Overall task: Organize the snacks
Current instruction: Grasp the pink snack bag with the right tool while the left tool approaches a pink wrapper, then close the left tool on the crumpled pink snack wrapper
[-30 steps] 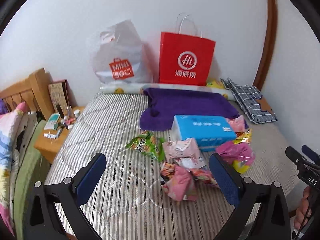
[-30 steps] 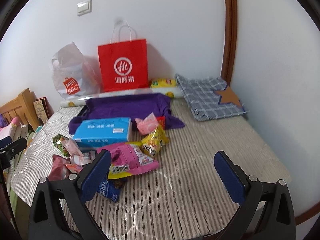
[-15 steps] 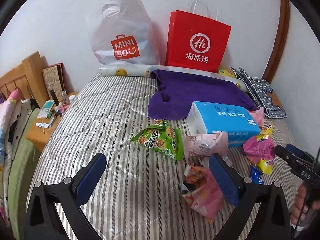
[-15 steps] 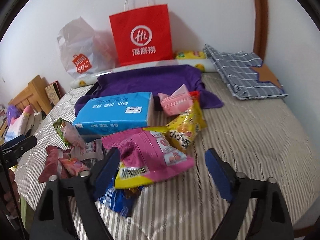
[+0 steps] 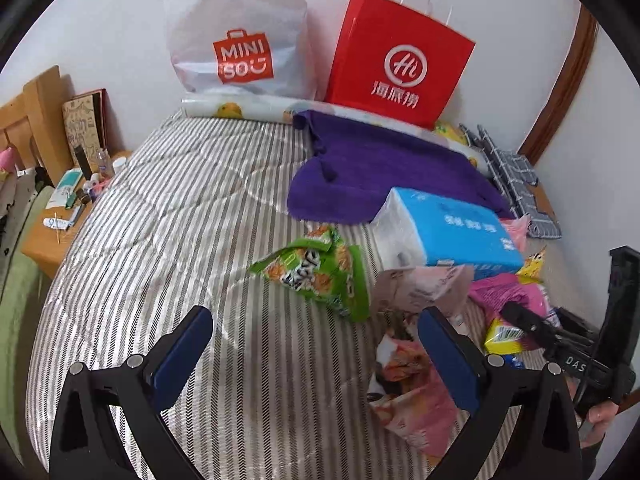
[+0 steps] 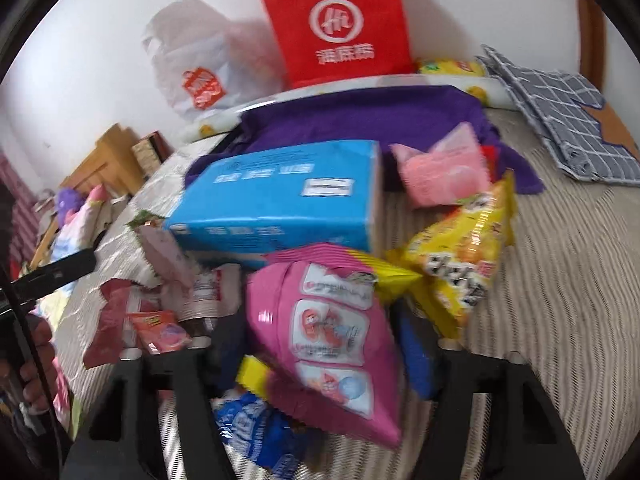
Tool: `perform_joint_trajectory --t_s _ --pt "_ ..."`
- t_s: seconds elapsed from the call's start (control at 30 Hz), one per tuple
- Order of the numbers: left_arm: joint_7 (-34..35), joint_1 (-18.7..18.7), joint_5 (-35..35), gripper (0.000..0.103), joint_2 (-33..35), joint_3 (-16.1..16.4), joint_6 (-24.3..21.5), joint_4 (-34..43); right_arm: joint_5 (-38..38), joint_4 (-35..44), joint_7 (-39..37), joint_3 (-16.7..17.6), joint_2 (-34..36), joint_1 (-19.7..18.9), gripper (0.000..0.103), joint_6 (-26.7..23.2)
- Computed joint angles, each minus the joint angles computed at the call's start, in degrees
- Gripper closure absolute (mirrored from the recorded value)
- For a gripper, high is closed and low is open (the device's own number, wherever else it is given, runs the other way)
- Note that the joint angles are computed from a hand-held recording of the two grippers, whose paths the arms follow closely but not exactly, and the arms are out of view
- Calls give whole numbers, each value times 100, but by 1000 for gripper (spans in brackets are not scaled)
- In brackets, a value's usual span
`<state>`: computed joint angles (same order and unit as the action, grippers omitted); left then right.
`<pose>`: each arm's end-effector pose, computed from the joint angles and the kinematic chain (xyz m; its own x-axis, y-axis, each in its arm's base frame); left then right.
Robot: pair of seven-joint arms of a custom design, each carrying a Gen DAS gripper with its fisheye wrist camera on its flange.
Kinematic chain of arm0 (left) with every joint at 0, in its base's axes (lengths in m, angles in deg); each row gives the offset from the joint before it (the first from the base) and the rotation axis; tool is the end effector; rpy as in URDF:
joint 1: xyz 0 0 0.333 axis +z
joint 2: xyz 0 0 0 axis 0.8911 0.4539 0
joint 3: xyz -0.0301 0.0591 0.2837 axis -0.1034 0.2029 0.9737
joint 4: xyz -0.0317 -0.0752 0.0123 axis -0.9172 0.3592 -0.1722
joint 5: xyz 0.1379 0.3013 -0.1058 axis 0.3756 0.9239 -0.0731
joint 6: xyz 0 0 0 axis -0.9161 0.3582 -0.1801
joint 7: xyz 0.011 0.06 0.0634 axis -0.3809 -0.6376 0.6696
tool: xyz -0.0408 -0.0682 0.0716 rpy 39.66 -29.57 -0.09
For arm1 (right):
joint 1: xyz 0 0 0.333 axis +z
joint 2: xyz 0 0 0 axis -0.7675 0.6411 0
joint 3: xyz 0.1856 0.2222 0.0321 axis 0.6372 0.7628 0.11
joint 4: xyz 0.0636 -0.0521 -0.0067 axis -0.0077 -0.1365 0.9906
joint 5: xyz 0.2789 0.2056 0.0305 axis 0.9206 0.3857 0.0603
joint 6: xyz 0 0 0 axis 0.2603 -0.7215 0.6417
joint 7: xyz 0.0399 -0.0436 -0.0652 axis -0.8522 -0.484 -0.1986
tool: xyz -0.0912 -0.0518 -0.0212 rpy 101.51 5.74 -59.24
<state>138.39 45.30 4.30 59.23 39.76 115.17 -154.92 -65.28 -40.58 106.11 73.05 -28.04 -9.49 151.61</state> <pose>0.6788 -0.3016 0.3807 -0.2494 -0.9461 0.2068 -0.7999 0.0808 -0.5947 0.6166 0.4234 0.2838 0.0185 -0.9824 -0.1859 -0.7401 0.1116 -0.6632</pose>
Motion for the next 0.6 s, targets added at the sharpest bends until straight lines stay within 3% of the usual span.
perform_joint_trajectory --t_s 0.1,0.2,0.43,0.6 --pt "192 109 -122 0 18 -168 -68 1 -95 63 33 -93 20 102 44 -129" --pt "390 135 -182 0 -64 -253 0 -149 -180 -272 348 -225 -141 201 45 155" --pt "877 156 -402 0 -198 -499 7 -367 -713 -1086 1279 -996 -582 801 45 563" --pt "930 -62 -368 0 -172 -388 -229 -249 -1190 -1636 1944 -1363 -897 1126 45 682"
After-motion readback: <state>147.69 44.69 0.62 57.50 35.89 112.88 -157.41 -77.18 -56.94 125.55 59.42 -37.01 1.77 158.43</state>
